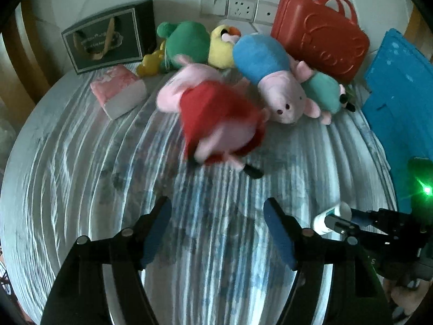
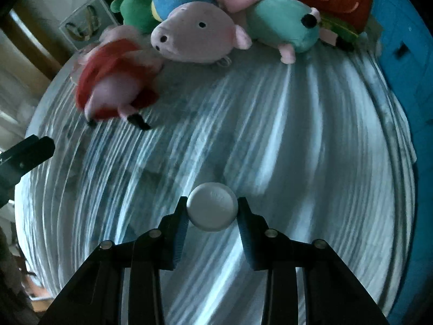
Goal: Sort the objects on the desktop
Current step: 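Lift the pig plush and white bottle with both tools and carry them over the crate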
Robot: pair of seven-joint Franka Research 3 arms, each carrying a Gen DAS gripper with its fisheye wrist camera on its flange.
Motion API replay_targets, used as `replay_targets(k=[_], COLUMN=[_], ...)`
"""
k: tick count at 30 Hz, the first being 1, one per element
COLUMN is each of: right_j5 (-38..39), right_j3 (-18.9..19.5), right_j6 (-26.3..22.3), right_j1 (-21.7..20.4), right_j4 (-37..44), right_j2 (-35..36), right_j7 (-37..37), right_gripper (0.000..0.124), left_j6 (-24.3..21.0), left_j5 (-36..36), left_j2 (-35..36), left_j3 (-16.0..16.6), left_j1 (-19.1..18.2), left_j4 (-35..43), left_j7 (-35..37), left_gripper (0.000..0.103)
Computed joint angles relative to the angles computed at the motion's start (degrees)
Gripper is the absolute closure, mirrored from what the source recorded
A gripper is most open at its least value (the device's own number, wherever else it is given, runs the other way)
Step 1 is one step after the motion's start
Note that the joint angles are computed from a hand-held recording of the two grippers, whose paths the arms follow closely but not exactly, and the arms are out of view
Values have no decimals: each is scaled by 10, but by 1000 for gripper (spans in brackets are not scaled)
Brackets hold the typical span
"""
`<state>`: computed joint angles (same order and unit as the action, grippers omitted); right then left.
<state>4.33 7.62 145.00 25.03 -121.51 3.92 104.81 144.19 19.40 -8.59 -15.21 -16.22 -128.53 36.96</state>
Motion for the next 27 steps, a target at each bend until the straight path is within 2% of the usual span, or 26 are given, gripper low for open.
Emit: replay_targets(k=[4, 9, 12, 13, 16, 19, 20, 21, 22, 25, 27], right_j5=[-7, -40, -54, -55, -49, -55, -59, -63, -66, -66, -66], right_j3=[-3, -9, -15, -18, -26, -35, -39, -44, -48, -55, -61], right_j6=[-6, 15, 20, 20, 18, 11, 5, -4, -11, -31, -41], right_j1=[0, 2, 3, 2, -4, 1, 4, 8, 12, 17, 19], right_j4=[19, 72, 130, 151, 193, 260, 283, 313, 332, 394, 424], right_j2=[5, 32, 66, 78, 101, 149, 165, 186, 201, 250, 275], right_j7=[7, 17, 6, 0, -27, -34, -35, -35, -32, -36, -40], right_gripper=[90, 90, 90, 90, 90, 90, 90, 90, 90, 90, 90], left_j6=[9, 44, 56, 46, -25, -120, -129, -146, -176, -221, -258], left_j5=[-21, -47, -122, -151, -228, -254, -268, -274, -249, -207, -200], left_j2=[10, 46, 103, 128, 221, 312, 331, 355, 379, 420, 449], left_j3=[13, 31, 45, 47, 43, 37, 27, 21, 28, 39, 39], left_j1=[8, 30, 47, 55, 88, 108, 116, 119, 106, 82, 77], left_j4=[2, 41, 104, 134, 248, 360, 381, 410, 447, 507, 541], left_j7=[11, 16, 69, 91, 155, 184, 206, 225, 214, 198, 188], left_gripper=[33, 33, 29, 28, 28, 28, 23, 14, 11, 1, 2])
